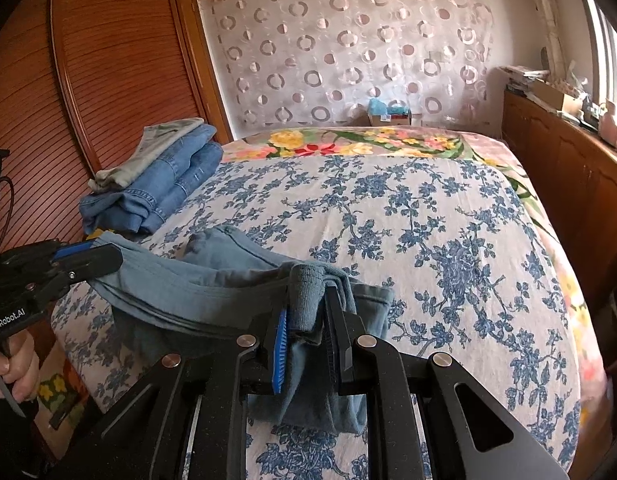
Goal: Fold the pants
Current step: 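Open both grippers and release the folded shorts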
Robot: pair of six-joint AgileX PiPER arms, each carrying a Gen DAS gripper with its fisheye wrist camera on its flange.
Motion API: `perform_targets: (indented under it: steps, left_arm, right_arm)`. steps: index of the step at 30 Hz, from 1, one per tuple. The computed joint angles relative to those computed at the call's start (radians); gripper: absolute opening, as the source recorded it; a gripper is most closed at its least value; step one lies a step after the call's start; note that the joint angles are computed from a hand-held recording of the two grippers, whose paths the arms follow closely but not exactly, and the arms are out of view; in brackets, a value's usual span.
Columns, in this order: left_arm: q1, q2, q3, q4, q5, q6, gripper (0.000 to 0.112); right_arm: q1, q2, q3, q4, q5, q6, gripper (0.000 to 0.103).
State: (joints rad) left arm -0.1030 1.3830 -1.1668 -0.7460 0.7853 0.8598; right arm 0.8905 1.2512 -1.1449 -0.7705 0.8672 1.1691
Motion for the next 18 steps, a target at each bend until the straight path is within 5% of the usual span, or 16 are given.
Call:
perform_targets:
  steps: [1, 5, 9, 18]
  left_arm:
    - [0.007, -0.005, 0.009, -0.013, -0.008, 0.012, 0.046]
    - [0.035, -0.018, 0.039, -0.052, -0.014, 0.060, 0.062]
    - [0.064, -0.040, 0.076, -0.079, -0.021, 0.094, 0.063]
    - [0.100, -0.058, 0.180, -0.070, -0.015, 0.161, 0.063]
  right_arm:
    - [0.007, 0.003, 0.000, -0.010, 0.013, 0.008, 0.016]
    - [0.038, 0.000, 0.001, -0.051, 0.052, 0.036, 0.025]
    - [0.100, -0.009, 0.004, -0.109, 0.135, 0.072, 0.032]
    - [0.194, -0.109, 0.109, -0.093, 0.175, 0.116, 0.035]
